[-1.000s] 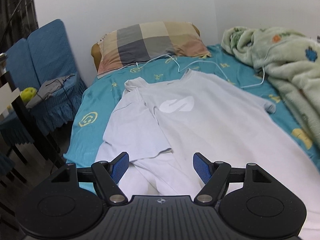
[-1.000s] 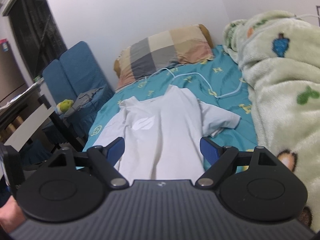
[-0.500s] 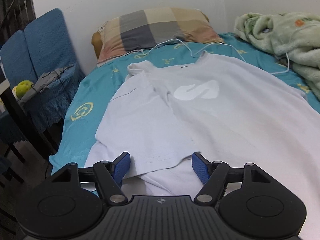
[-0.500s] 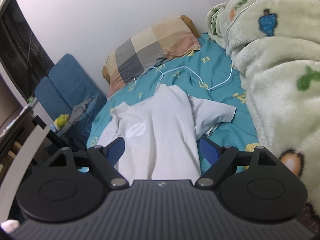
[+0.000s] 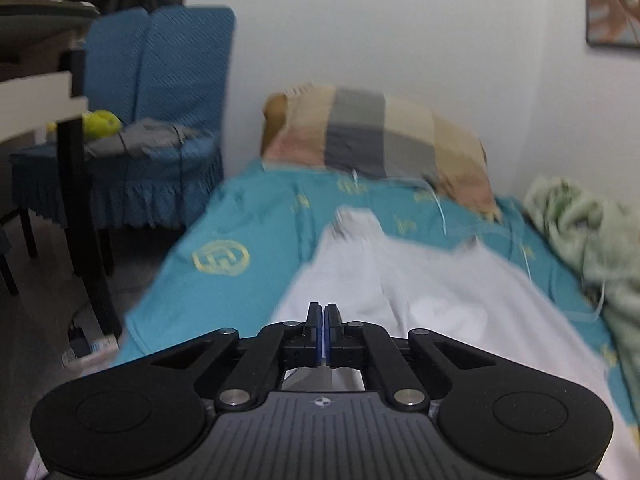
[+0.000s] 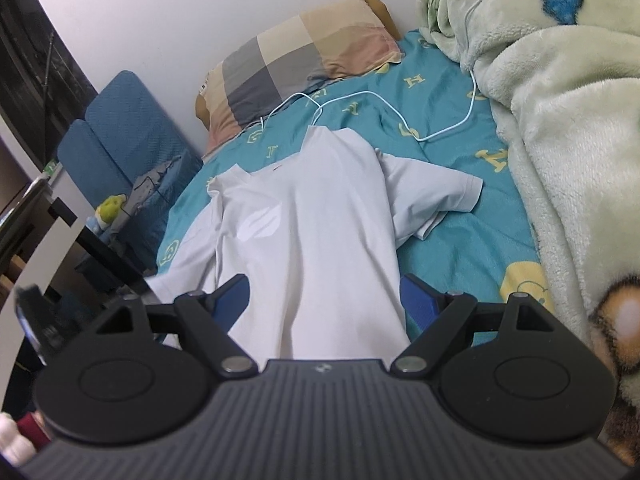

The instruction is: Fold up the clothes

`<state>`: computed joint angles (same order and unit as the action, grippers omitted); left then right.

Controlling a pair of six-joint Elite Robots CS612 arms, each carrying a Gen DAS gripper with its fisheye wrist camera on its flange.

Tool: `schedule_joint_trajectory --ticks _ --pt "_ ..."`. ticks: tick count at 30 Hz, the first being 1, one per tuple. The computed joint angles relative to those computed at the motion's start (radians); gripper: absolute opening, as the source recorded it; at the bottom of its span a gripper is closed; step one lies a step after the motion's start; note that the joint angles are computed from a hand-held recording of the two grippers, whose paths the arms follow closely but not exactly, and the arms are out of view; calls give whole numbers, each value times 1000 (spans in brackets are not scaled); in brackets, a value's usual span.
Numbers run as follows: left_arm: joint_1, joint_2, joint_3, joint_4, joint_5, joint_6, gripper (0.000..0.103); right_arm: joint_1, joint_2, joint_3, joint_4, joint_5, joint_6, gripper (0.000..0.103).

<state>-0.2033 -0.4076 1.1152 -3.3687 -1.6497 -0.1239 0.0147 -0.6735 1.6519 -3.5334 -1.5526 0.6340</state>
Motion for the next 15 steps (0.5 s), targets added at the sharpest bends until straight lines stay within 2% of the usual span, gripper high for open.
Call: schedule_joint_trajectory --ticks 5,9,13,15 --pt "30 21 -114 27 41 -96 1 -1 3 -2 -6 0 1 84" --pt "49 65 -273 118 123 -149 1 0 8 -12 11 4 -11 84" --pt "58 154 -501 273 272 -184 1 2 15 -29 33 -5 -23 84" --pt "63 225 -656 387 339 -205 0 4 19 -38 48 -12 -31 84"
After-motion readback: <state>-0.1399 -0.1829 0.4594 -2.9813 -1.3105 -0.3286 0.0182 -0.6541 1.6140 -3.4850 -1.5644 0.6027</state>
